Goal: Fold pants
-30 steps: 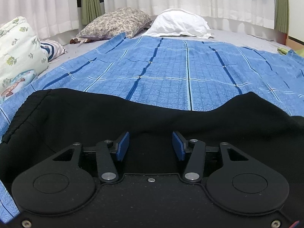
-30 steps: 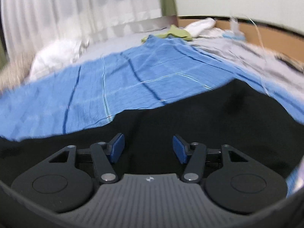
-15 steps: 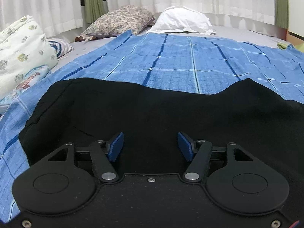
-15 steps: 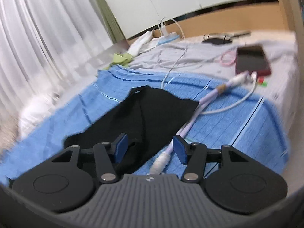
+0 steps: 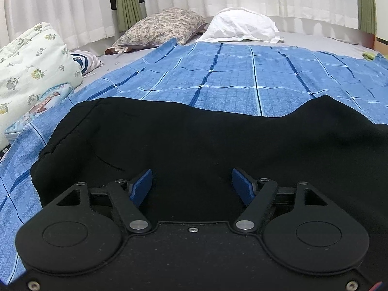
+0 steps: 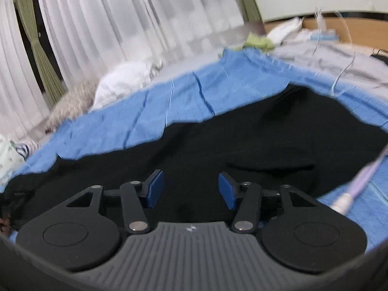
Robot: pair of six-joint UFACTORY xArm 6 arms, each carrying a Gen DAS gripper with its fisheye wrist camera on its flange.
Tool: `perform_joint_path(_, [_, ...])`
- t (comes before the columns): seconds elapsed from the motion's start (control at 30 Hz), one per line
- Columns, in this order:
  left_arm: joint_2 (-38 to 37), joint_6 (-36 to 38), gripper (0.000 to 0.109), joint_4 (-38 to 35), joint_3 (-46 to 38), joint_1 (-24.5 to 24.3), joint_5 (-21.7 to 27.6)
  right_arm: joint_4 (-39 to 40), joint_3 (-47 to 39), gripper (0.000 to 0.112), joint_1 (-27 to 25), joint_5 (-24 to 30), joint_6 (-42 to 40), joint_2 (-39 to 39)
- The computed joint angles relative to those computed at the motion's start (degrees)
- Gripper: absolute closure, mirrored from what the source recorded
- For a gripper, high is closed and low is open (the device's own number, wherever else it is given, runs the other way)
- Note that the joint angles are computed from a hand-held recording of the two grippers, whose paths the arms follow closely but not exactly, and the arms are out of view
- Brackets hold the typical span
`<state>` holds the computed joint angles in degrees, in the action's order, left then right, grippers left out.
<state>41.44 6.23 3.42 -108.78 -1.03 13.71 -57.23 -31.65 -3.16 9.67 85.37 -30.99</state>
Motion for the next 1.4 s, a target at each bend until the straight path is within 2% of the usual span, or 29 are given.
perform_joint_path(0.03, [0.05, 0.01, 0.036, -0.02, -0.08, 0.00, 0.00, 0.95, -0.78, 0.049, 0.17, 2.75, -0.46, 0.89])
perform_joint_path(0.07, [0.04, 0.18, 0.036, -0.31, -0.09, -0.02, 0.11, 0.88, -1.13, 0.061, -0.35, 5.54, 0.73, 0.98])
perform_joint_path(0.1, [0.09, 0.26, 0.036, -0.47, -0.17, -0.03, 0.14, 0.64, -1.11, 0.066, -0.69, 8.24, 2.64, 0.20])
perform_joint_path(0.13, [0.10, 0.13, 0.036, -0.40, -0.17, -0.04, 0.11, 0.70, -1.33, 0.074, -0.76, 13.35, 4.73, -0.84])
perform_joint_path(0.23, [0.10, -0.15, 0.035, 0.04, -0.05, -0.04, -0.15, -3.82, -2.48, 0.081, 1.45, 31.34, 11.92, -3.30])
perform_joint_path(0.27, [0.06, -0.12, 0.035, 0.12, 0.03, 0.01, -0.19, -4.05, -3.30, 0.077, 2.66, 37.33, 12.69, -3.32])
perform_joint_path(0.3, [0.10, -0.50, 0.035, 0.64, 0.04, 0.03, -0.31, -4.13, -4.13, 0.079, 3.98, 42.73, 13.59, -3.33])
perform_joint_path(0.33, [0.09, -0.63, 0.035, 0.90, 0.07, 0.05, -0.41, -5.05, -4.06, 0.078, 5.51, 45.73, 15.62, -4.09])
perform_joint_path(0.4, [0.11, -0.46, 0.035, 0.59, 0.03, 0.03, -0.35, -5.91, -4.29, 0.076, 6.88, 47.82, 18.18, -4.69])
perform_joint_path(0.47, [0.04, -0.49, 0.035, 0.62, 0.16, 0.01, -0.41, -7.84, -5.96, 0.063, 10.14, 51.06, 19.13, -3.10])
perform_joint_path(0.53, [0.05, -0.97, 0.034, 1.25, 0.18, 0.00, -0.51, -10.55, -6.80, 0.059, 11.86, 50.53, 20.30, -2.06])
perform_joint_path(0.57, [0.04, -0.92, 0.034, 1.26, 0.21, 0.03, -0.53, -11.67, -7.27, 0.056, 11.26, 46.93, 20.20, -1.46])
perform_joint_path(0.63, [-0.05, -1.44, 0.034, 2.08, 0.43, 0.11, -0.84, -11.47, -8.76, 0.048, 7.14, 34.94, 17.62, 0.82])
perform_joint_path(0.7, [-0.03, -2.54, 0.033, 3.56, 0.49, 0.17, -1.18, -7.44, -11.81, 0.046, 4.27, 22.95, 12.73, 5.53])
perform_joint_path(0.77, [-0.11, -3.73, 0.033, 5.11, 0.87, 0.24, -1.79, 0.95, -16.17, 0.045, 2.33, 10.96, 1.83, 12.80])
perform_joint_path(0.8, [-0.07, -4.23, 0.033, 5.79, 0.87, 0.28, -1.97, 5.27, -18.06, 0.045, 2.15, 7.26, -4.16, 15.97])
perform_joint_path(0.9, [-0.16, -5.57, 0.032, 7.68, 1.33, 0.35, -2.63, 22.86, -24.66, 0.042, 3.23, -1.49, -21.64, 26.97])
perform_joint_path(0.93, [-0.05, -5.42, 0.032, 7.53, 1.11, 0.37, -2.53, 27.58, -26.36, 0.041, 3.27, -2.92, -24.73, 29.88])
perform_joint_path(1.0, [-0.14, -5.24, 0.032, 7.21, 1.33, 0.33, -2.61, 29.84, -28.56, 0.042, 1.64, -0.83, -23.97, 32.71])
perform_joint_path(1.03, [-0.14, -5.24, 0.032, 7.21, 1.33, 0.33, -2.61, 27.37, -28.54, 0.050, 0.34, -0.17, -20.45, 32.47])
perform_joint_path(1.07, [-0.15, -5.32, 0.032, 7.14, 1.46, 0.33, -2.77, 22.50, -28.96, 0.055, -0.61, 2.89, -14.67, 31.52])
perform_joint_path(1.13, [-0.21, -5.91, 0.031, 7.59, 1.74, 0.32, -3.08, 10.50, -29.41, 0.053, -0.80, 14.34, -3.56, 27.96])
perform_joint_path(1.17, [-0.19, -6.18, 0.031, 7.82, 1.83, 0.33, -3.25, 4.51, -28.29, 0.048, -0.09, 19.72, 1.38, 24.98])
perform_joint_path(1.2, [-0.14, -6.31, 0.031, 7.90, 1.78, 0.32, -3.29, -1.49, -25.61, 0.046, 0.58, 22.70, 7.03, 21.12])
perform_joint_path(1.27, [-0.17, -5.86, 0.030, 7.21, 1.84, 0.29, -3.24, -8.72, -18.26, 0.046, -0.02, 22.57, 16.26, 12.58])
perform_joint_path(1.33, [-0.16, -5.03, 0.030, 5.70, 1.80, 0.25, -3.09, -8.49, -11.95, 0.046, 0.15, 24.56, 18.61, 4.25])
perform_joint_path(1.4, [-0.19, -4.59, 0.030, 4.91, 1.78, 0.23, -2.93, -8.12, -6.03, 0.045, 1.95, 29.66, 20.00, -4.35])
